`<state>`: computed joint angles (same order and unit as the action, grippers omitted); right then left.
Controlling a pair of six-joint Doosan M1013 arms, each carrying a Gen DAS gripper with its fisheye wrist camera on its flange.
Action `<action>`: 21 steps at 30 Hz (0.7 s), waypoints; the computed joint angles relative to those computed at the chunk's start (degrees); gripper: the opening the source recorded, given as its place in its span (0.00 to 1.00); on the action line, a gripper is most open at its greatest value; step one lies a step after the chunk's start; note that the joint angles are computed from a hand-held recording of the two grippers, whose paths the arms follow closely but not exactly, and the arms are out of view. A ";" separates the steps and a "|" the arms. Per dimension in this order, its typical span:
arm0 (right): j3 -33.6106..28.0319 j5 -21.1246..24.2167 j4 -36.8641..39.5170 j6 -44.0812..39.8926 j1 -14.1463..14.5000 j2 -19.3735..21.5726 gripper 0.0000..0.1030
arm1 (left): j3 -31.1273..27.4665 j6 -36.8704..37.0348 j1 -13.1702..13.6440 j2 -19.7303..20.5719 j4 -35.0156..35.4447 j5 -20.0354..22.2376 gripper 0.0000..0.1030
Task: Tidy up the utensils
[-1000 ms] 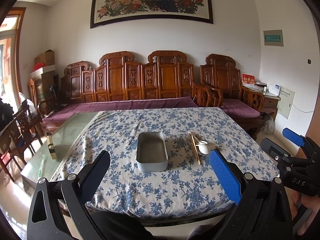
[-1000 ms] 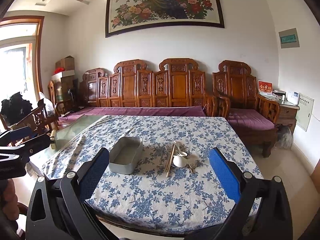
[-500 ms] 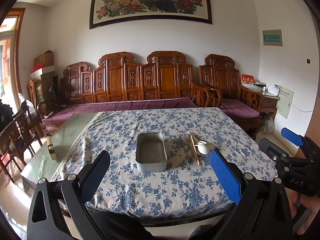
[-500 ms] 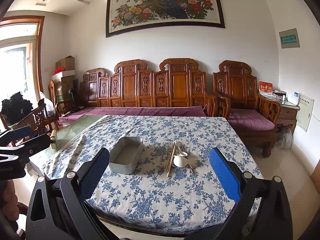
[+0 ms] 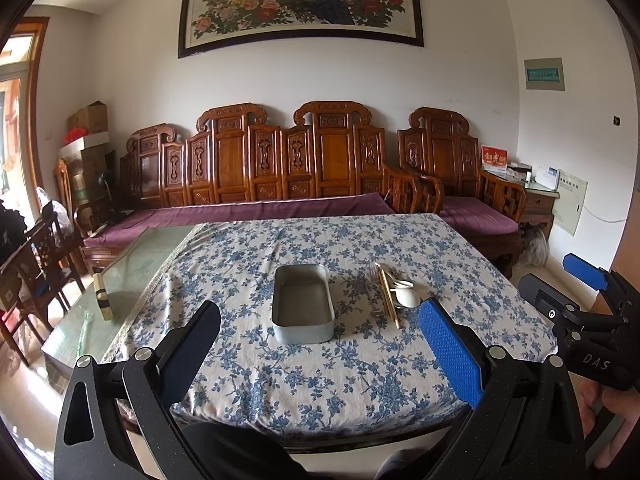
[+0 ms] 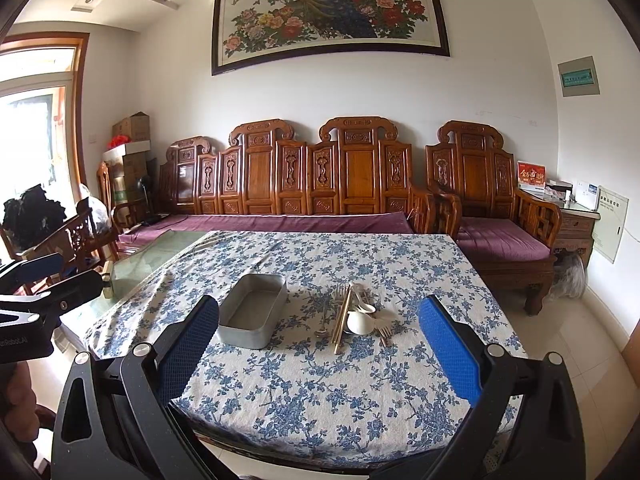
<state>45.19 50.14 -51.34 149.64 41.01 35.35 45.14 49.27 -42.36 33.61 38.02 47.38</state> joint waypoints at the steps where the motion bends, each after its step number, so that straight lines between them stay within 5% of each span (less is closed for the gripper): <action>1: -0.66 0.36 0.29 -0.47 0.05 0.18 0.98 | 0.00 0.00 0.00 0.00 0.00 0.00 0.94; 12: -0.29 0.32 1.98 -0.60 -0.49 0.14 0.98 | -1.53 2.02 0.62 1.30 -2.70 1.64 0.94; 21: -2.61 0.03 7.15 -4.97 -2.85 2.54 0.97 | -10.28 10.30 2.55 7.13 -11.04 5.99 0.94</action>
